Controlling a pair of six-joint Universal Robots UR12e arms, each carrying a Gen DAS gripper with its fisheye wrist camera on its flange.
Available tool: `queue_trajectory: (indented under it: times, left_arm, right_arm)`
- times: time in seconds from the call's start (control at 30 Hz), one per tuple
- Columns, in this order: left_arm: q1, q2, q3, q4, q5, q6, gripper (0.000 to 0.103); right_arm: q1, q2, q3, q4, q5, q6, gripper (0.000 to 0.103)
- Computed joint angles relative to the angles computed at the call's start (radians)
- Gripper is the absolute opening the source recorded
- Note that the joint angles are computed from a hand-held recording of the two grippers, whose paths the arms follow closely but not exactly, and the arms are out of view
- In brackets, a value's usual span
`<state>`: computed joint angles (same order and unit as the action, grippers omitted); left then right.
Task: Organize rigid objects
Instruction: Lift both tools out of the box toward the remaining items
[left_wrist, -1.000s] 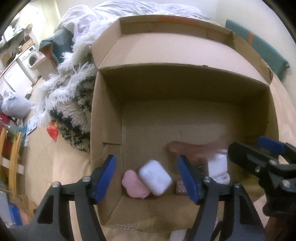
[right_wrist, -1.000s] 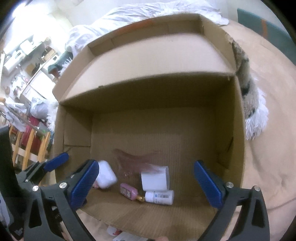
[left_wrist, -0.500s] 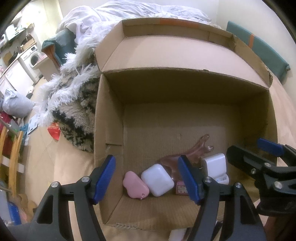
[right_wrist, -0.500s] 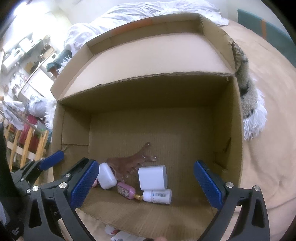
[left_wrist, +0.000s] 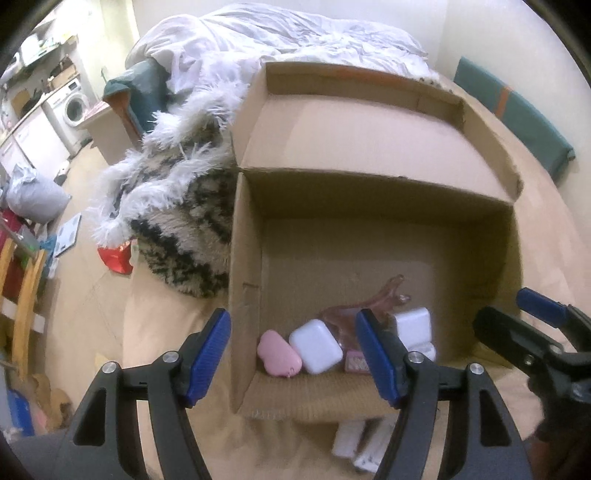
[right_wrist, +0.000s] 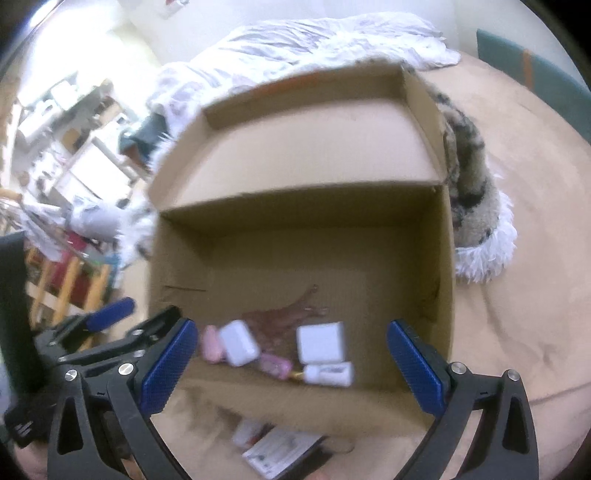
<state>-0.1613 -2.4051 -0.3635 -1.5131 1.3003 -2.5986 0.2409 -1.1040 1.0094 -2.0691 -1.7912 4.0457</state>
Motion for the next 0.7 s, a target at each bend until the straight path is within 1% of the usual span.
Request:
queue_trajectory:
  times: [0.13,0.23,0.4,0.57,0.7]
  left_arm:
    - [0.013,0.027,-0.019,-0.007,-0.018,0.005,0.067]
    - [0.028,0.047,-0.038,-0.004,-0.040,-0.013,0.067]
    - [0.047,0.076,-0.082,0.018,-0.045,-0.026,0.068]
    - [0.065,0.116,-0.165,0.045,-0.033,-0.025,0.069]
    - [0.071,0.128,-0.202,0.038,-0.019,-0.032,0.069]
  right_arm:
    - [0.016,-0.006,-0.018,0.007,-0.009,0.005,0.103]
    - [0.026,-0.007,-0.030,0.017,-0.001,0.012,0.103]
    - [0.048,-0.014,-0.032,0.030,-0.022,0.013,0.103]
    - [0.059,-0.031,0.002,0.041,-0.027,0.036,0.103]
    - [0.058,-0.051,0.061,0.027,0.000,0.075,0.103]
